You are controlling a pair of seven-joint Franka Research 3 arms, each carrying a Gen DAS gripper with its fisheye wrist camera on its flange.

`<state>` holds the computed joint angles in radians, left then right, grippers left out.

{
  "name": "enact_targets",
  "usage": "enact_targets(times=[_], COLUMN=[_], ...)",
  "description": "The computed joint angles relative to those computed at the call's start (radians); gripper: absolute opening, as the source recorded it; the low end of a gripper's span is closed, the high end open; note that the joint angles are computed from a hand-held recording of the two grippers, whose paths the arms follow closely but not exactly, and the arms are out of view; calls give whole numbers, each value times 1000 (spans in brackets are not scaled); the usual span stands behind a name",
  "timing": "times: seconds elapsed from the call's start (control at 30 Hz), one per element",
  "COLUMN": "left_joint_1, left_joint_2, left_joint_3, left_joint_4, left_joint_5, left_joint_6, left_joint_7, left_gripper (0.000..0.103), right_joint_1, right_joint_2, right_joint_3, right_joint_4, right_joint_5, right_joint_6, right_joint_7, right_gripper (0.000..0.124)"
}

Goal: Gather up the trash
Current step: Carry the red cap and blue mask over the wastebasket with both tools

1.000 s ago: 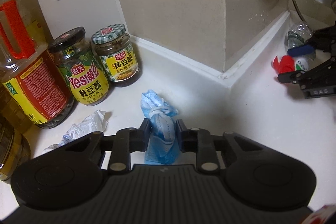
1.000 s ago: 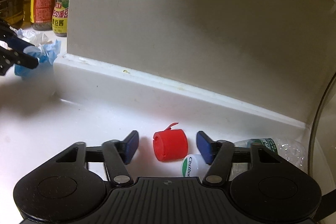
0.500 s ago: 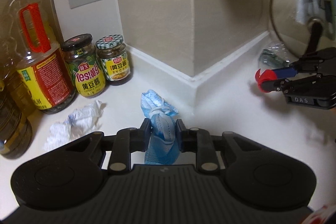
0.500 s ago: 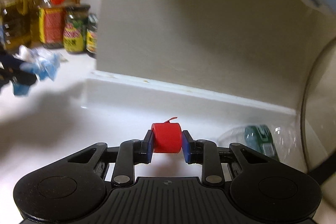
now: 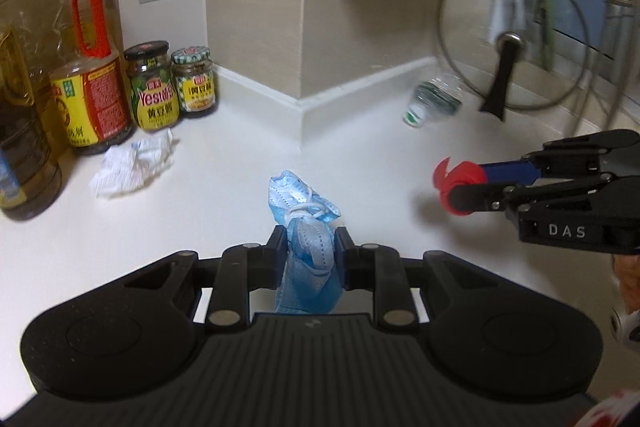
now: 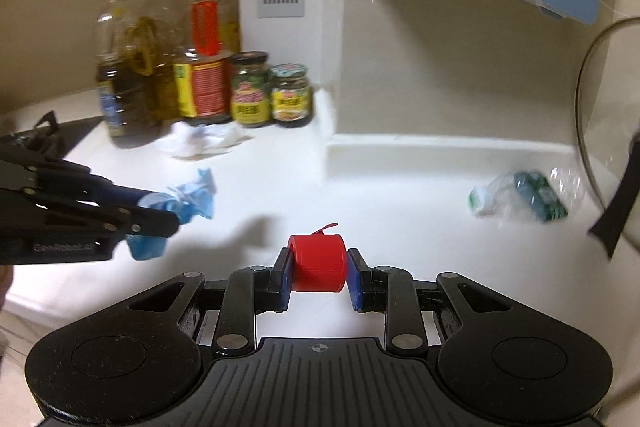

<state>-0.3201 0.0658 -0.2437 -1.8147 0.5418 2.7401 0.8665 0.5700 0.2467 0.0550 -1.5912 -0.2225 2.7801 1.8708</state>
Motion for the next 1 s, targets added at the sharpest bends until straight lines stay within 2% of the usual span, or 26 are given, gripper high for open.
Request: enact_targets(times=[0.1,0.23,0.4,0.53,0.63,0.7,1.0], left_joint_1=[7,-11,-72,-134,-166,-166,-140], left_joint_2=[-92,-206,-326,-403,-443,-457,-408], left_joint_3=[-10,-6,30,72,88,80,23], left_joint_4=[-116,-254,-390,-479,-530,-554,-604], left_joint_5=[-96,-252,-418,-535,-603,-622,-630], left_joint_6=[34,64,59,45,26,2,-27], left_joint_7=[75,210,376,487,533,523,358], left_gripper=[22,22,22,22,22,22,22], right_joint_1=[48,67,67,67,72,77,98], right_joint_2=[-69,-131,-190,-217,-227,-227,-160], right_joint_3=[-12,21,86,136,165,178,182], right_joint_4=[-85,-154,-219,-253,-276,-293,-375], right_joint_5=[-83,-193,-296,-340,-326,-307,-144], right_joint_6=[-2,-37,-99,-153,-185,-197,-135], right_joint_7=[133,296,467,538,541,518,262], right_gripper=[28,28,28,28,28,28,28])
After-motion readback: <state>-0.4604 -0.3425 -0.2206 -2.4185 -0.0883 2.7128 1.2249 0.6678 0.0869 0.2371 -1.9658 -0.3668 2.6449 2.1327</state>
